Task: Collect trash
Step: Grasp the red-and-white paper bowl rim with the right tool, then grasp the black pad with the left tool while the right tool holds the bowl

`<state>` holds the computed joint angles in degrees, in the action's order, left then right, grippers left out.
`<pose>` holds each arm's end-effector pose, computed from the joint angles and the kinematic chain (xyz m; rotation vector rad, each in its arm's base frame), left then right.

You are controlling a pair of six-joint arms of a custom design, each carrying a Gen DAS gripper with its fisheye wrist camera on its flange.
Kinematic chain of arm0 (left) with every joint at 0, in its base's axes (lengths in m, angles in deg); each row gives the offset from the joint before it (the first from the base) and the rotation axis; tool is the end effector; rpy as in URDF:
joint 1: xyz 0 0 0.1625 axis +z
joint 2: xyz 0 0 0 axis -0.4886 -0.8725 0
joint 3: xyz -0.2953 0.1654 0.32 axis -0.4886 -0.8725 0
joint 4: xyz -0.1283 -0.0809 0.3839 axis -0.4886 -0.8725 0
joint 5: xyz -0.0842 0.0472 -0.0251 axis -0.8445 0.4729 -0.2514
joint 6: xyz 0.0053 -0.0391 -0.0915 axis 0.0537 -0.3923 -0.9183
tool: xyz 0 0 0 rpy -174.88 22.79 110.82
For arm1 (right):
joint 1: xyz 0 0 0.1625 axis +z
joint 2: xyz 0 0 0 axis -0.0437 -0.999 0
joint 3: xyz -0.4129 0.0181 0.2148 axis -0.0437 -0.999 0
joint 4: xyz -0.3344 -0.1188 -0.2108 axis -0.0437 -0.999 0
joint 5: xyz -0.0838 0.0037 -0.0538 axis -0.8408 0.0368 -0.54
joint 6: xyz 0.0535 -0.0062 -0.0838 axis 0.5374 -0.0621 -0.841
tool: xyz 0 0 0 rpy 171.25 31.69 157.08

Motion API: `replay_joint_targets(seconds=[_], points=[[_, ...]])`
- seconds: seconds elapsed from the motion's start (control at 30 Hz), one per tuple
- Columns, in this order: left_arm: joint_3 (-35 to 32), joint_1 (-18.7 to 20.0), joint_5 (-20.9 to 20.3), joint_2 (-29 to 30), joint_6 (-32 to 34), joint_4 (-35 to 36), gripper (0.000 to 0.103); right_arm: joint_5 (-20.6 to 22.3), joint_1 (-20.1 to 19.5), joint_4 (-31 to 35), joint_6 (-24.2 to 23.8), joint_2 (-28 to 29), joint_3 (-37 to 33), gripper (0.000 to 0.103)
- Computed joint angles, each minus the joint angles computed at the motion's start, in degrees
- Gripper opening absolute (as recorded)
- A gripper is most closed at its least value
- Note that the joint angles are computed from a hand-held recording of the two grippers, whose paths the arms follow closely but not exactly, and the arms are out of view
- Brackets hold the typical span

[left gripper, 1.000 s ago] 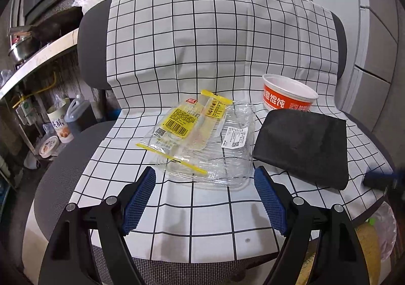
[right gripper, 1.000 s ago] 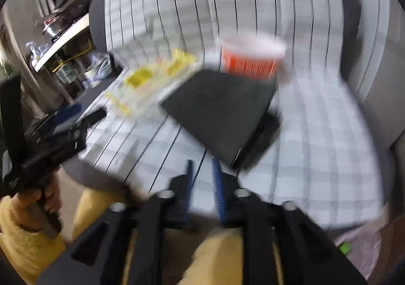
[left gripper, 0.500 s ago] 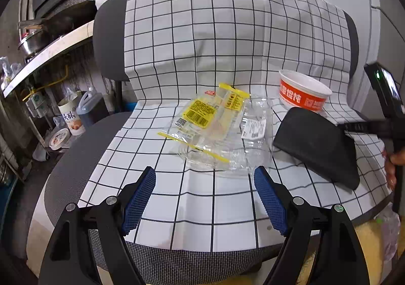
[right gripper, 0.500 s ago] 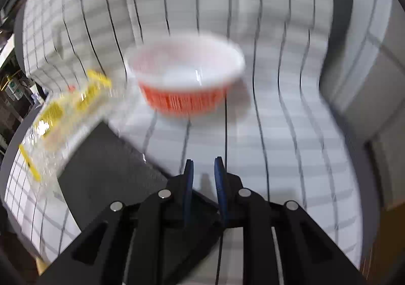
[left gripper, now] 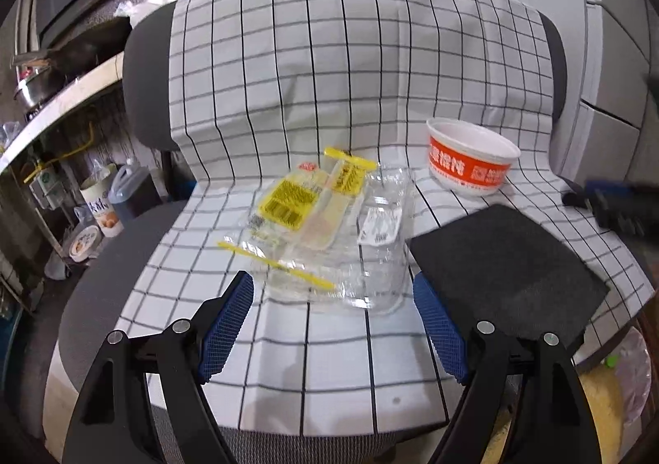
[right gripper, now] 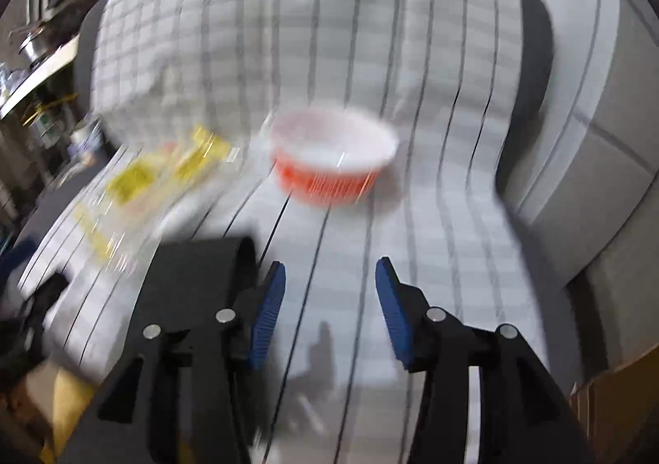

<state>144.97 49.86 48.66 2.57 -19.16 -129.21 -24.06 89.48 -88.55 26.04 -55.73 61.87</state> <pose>-0.4451 -0.4078 0.0175 0.3743 2.0232 -1.0537 0.0699 -0.4990 0.3965 0.6731 -2.2411 0.7908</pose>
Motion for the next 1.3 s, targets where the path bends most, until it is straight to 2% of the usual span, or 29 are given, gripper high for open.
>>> replay_joint_targets(seconds=[0.17,0.2,0.27,0.37,0.5,0.53,0.57,0.6,0.67,0.8,0.93,1.17,1.3], points=[[-0.8,0.8,0.8,0.1,-1.0,0.8,0.080,-1.4,-0.3,-4.2,4.5,9.3,-9.6,0.045],[-0.9,1.0,0.6,0.2,-0.9,0.8,0.080,-2.3,-0.4,-3.9,5.8,11.2,-12.0,0.039],[-0.8,1.2,0.3,0.3,-0.5,0.6,0.080,-3.5,-1.0,-2.5,8.1,13.3,-15.4,0.037],[-0.7,1.6,0.0,0.4,-0.4,0.1,0.080,-3.4,-2.0,0.8,13.0,15.5,-19.2,0.037],[-0.5,1.9,-0.6,0.5,0.5,-1.5,0.080,-0.1,-3.7,11.3,20.9,15.6,-22.5,0.036],[-0.5,1.8,-0.7,0.5,0.6,-1.5,0.080,0.7,-4.1,12.8,22.3,15.2,-22.5,0.032],[-0.5,1.5,-0.8,0.6,0.6,-1.6,0.080,1.1,-4.2,13.1,22.6,14.8,-22.2,0.016],[-0.5,1.3,-0.8,0.6,0.7,-1.6,0.080,1.0,-4.2,12.6,22.5,14.2,-21.5,0.011],[-0.3,0.8,-0.8,0.6,1.0,-2.0,0.080,2.3,-4.2,10.7,21.3,12.2,-19.1,0.007],[0.2,-0.8,-1.6,1.1,2.4,-4.1,0.080,3.3,-3.9,6.3,18.1,6.6,-14.0,0.005],[0.6,-2.2,-3.8,2.4,6.6,-9.7,0.080,3.7,-4.1,-0.2,14.5,-0.6,-7.9,0.006],[-2.8,-1.8,-9.3,8.0,15.7,-19.1,0.083,8.3,-7.8,-0.3,10.4,-11.7,-1.5,0.006],[-3.9,-0.4,-15.1,9.2,15.7,-21.1,0.083,11.6,-10.3,4.1,10.0,-16.3,1.0,0.006]])
